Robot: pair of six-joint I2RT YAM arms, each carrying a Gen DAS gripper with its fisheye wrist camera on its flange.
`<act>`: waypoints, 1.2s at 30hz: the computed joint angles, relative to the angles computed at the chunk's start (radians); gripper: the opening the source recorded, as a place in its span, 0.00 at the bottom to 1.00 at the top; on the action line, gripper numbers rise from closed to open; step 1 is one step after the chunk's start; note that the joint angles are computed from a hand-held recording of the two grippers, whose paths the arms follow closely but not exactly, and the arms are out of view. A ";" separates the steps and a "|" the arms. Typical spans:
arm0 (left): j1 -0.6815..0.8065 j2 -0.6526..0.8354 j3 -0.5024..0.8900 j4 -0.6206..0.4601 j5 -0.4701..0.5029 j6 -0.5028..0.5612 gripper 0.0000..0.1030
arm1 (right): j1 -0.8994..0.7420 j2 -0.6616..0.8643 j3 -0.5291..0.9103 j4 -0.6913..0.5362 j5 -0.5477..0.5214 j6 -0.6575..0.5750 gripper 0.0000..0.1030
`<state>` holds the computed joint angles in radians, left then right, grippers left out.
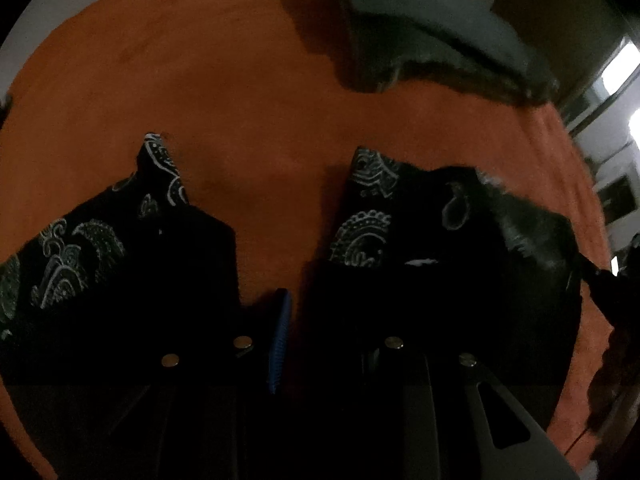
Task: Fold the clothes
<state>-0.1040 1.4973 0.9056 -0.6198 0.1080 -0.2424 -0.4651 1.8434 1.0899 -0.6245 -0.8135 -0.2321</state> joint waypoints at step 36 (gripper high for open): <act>-0.243 -0.057 -0.163 0.005 -0.643 0.220 0.31 | -0.034 0.308 0.054 -0.039 -0.277 0.155 0.19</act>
